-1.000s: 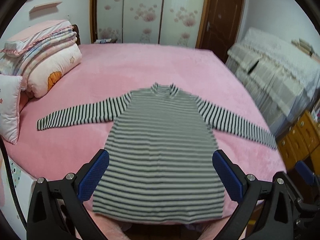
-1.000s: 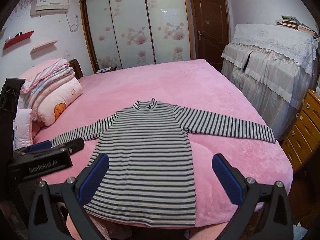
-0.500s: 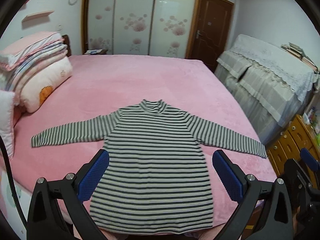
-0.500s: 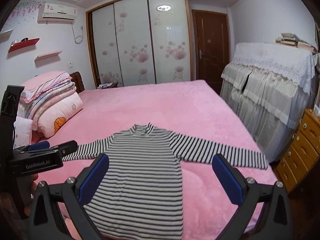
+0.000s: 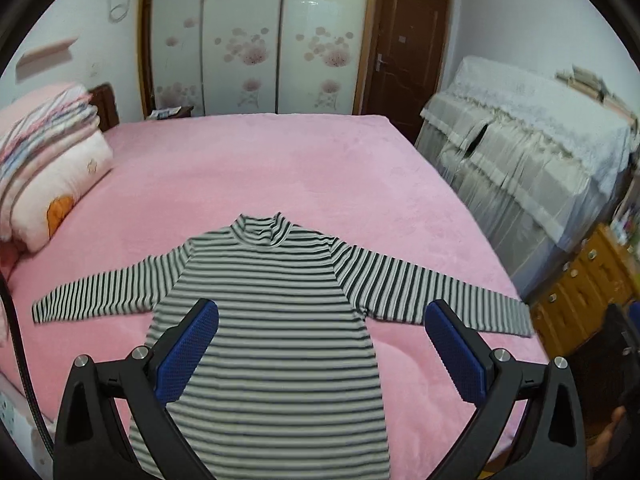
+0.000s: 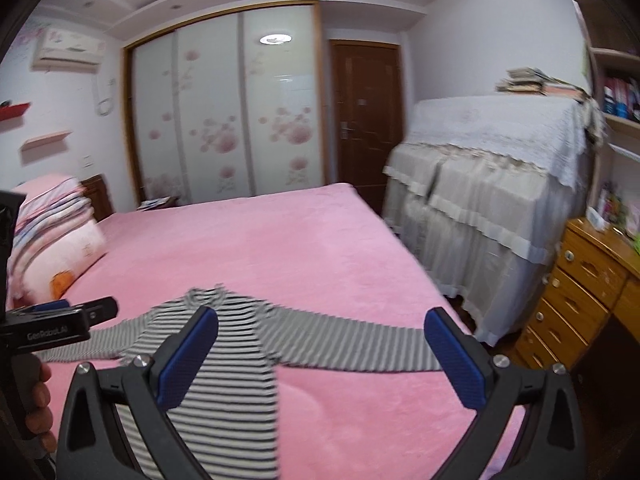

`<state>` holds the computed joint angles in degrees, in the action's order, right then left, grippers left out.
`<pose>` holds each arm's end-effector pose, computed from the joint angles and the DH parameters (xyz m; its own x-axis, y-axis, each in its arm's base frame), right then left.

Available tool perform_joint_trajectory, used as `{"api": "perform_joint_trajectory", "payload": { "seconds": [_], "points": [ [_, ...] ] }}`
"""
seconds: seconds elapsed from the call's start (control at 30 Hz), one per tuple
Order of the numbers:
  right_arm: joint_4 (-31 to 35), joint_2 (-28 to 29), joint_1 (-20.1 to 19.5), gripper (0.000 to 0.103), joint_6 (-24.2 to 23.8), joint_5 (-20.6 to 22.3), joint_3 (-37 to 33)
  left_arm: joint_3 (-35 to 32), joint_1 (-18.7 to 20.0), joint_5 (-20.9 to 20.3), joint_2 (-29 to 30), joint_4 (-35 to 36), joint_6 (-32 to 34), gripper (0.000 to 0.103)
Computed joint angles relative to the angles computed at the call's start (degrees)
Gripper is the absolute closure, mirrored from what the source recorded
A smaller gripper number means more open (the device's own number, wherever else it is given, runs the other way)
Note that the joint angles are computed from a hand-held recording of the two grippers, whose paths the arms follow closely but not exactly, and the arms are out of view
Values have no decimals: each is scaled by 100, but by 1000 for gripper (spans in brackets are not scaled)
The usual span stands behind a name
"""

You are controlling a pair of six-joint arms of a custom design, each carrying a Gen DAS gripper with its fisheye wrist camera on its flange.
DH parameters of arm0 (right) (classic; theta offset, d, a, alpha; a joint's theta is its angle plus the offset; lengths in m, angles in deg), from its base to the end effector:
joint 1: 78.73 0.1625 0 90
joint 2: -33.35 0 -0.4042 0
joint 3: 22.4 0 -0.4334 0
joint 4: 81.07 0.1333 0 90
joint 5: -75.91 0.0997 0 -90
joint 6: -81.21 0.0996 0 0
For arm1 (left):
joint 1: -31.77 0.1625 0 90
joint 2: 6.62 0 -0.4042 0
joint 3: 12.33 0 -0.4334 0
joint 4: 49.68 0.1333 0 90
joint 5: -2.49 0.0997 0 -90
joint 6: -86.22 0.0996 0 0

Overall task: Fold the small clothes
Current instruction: 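Reach the right tool to a sleeve cuff and close on it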

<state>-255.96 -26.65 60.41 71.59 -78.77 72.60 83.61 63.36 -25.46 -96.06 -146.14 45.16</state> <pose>0.5229 -0.3951 0.3128 -0.7099 0.0566 0.7020 -0.6145 0.4371 -0.6567 -0.3392 -0.4683 0.4709 -0.7442 -0.0428 -0.6665 0.4814 0.6574 -0.5797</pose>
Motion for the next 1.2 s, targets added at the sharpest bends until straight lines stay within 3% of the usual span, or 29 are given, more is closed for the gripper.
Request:
{"api": "perform_joint_trajectory", "payload": {
  "seconds": [0.1,0.17,0.23,0.37,0.5,0.6,0.7,0.97,1.2],
  "points": [
    [-570,-206,-389,0,-349,-38,199,-14,224,60,589,-985,826,1],
    [-841,-296,-573,0,-473,-45,320,-93,414,-269,963,-1770,1437,1],
    [-1075,-449,-814,0,-564,-2,471,-318,579,-528,1381,-1995,1717,1],
    [-1564,-683,-1194,0,-719,82,733,-431,736,-595,1986,-2618,2214,1],
    [-1600,-908,-1570,3,-515,206,1001,-375,920,-1018,2333,-3360,2580,3],
    [-1317,-1091,-1899,10,-124,344,1218,-288,1045,-1359,2637,-4058,2858,3],
    [-903,-1295,-2237,14,380,604,1450,-371,1156,-1595,2995,-4157,3006,3],
    [143,-1718,-3082,29,1597,1364,1909,-447,1273,-1508,3782,-4695,3427,3],
    [605,-2135,-3870,34,2517,2451,2169,-530,1356,-1258,4182,-4998,3882,3]
  ]
}}
